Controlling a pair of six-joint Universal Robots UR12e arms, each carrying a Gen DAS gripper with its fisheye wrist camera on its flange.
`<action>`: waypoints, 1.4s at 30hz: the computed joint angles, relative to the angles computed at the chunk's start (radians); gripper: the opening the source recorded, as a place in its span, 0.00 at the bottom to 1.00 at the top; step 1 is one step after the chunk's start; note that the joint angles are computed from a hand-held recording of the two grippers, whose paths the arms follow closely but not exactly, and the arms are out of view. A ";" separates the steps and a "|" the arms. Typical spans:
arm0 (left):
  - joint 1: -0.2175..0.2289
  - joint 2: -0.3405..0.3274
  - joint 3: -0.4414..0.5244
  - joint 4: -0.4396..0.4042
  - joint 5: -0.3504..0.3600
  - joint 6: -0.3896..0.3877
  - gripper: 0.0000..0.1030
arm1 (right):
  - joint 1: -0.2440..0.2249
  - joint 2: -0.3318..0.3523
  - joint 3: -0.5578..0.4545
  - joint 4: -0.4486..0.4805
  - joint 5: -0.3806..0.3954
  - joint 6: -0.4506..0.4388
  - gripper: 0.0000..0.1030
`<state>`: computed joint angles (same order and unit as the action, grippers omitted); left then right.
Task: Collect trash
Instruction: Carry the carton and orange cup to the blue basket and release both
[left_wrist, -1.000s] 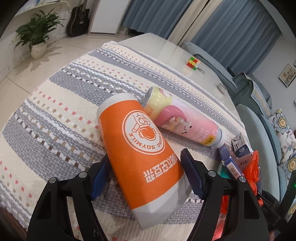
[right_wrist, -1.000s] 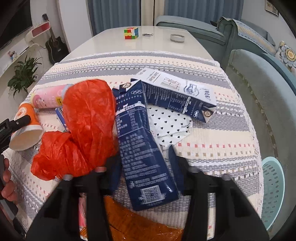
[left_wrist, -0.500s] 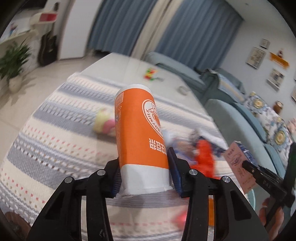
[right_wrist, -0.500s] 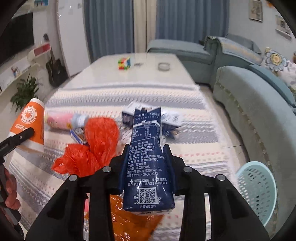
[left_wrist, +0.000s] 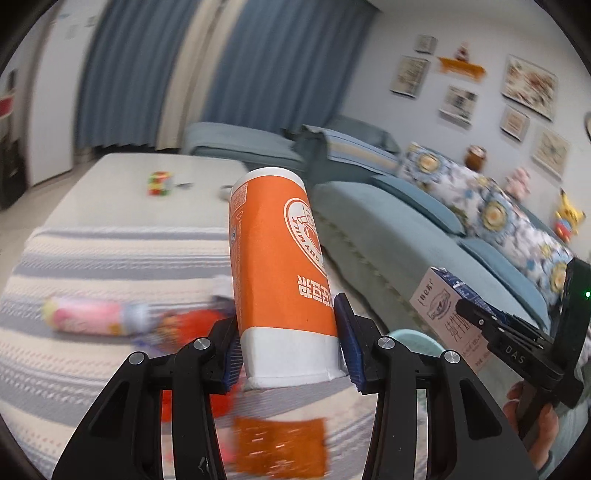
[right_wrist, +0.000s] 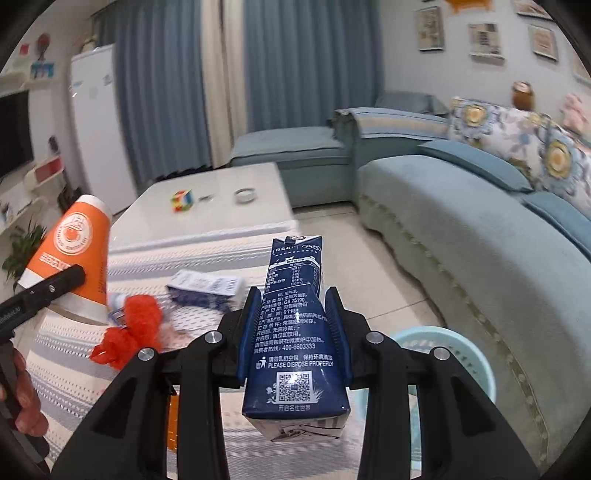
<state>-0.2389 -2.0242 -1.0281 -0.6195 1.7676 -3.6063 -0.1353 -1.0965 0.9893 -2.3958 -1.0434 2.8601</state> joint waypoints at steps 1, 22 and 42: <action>-0.009 -0.023 0.035 -0.013 -0.013 0.020 0.41 | -0.009 0.004 -0.005 -0.002 0.000 0.012 0.32; -0.115 -0.438 0.652 -0.527 -0.263 0.286 0.44 | -0.126 0.068 0.020 0.159 -0.096 0.162 0.32; -0.112 -0.463 0.670 -0.621 -0.264 0.301 0.59 | -0.137 0.069 0.075 0.218 -0.107 0.254 0.46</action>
<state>-0.3509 -2.4869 -0.3577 -1.2403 1.5035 -3.3049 -0.2728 -1.0276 1.0646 -2.1776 -1.1507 3.1137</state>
